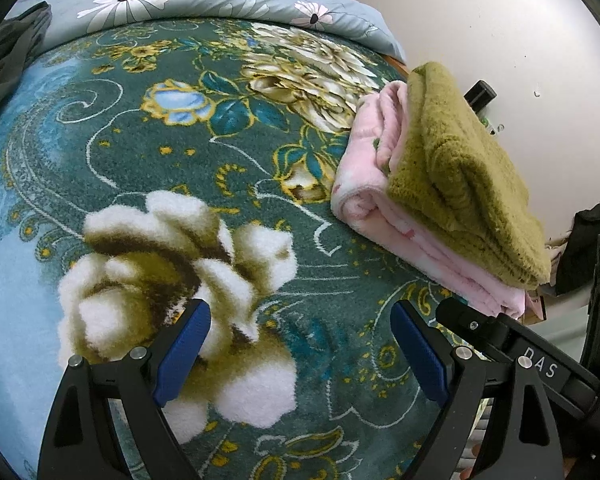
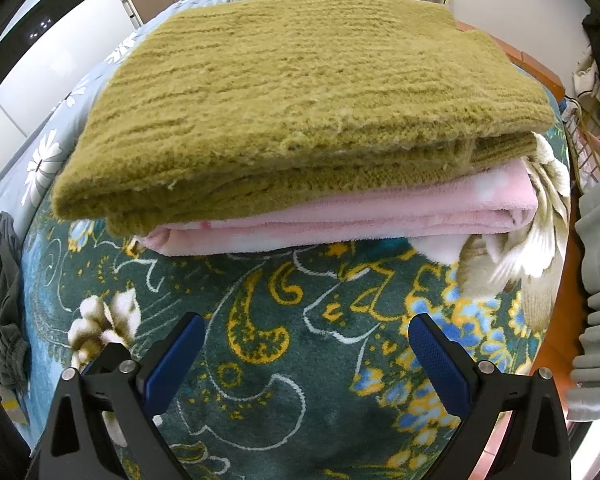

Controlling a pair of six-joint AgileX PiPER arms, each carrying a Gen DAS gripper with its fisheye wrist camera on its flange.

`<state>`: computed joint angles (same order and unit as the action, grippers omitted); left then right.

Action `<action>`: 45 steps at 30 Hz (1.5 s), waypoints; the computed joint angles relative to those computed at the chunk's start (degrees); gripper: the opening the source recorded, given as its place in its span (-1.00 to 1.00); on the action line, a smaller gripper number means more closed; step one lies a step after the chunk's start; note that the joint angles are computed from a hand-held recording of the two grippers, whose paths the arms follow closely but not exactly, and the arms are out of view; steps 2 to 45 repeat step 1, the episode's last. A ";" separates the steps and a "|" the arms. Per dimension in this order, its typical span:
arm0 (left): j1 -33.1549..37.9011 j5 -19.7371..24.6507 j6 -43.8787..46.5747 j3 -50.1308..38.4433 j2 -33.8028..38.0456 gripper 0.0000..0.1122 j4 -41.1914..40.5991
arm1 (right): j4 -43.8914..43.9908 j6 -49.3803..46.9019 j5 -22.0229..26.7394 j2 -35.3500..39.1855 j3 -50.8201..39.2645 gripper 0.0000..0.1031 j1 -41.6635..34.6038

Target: Fold clothes

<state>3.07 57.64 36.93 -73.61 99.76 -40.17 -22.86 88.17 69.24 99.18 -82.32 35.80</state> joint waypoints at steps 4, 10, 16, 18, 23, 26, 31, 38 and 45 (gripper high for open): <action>0.10 0.37 -0.01 -0.10 0.18 0.64 -0.22 | 0.00 -0.03 0.07 0.01 -0.09 1.00 -0.04; 0.10 0.37 -0.01 -0.10 0.18 0.64 -0.22 | 0.00 -0.03 0.07 0.01 -0.09 1.00 -0.04; 0.10 0.37 -0.01 -0.10 0.18 0.64 -0.22 | 0.00 -0.03 0.07 0.01 -0.09 1.00 -0.04; 0.10 0.37 -0.01 -0.10 0.18 0.64 -0.22 | 0.00 -0.03 0.07 0.01 -0.09 1.00 -0.04; 0.10 0.37 -0.01 -0.10 0.18 0.64 -0.22 | 0.00 -0.03 0.07 0.01 -0.09 1.00 -0.04; 0.10 0.37 -0.01 -0.10 0.18 0.64 -0.22 | 0.00 -0.03 0.07 0.01 -0.09 1.00 -0.04; 0.10 0.37 -0.01 -0.10 0.18 0.64 -0.22 | 0.00 -0.03 0.07 0.01 -0.09 1.00 -0.04; 0.10 0.37 -0.01 -0.10 0.18 0.64 -0.22 | 0.00 -0.03 0.07 0.01 -0.09 1.00 -0.04; 0.10 0.37 -0.01 -0.10 0.18 0.64 -0.22 | 0.00 -0.03 0.07 0.01 -0.09 1.00 -0.04</action>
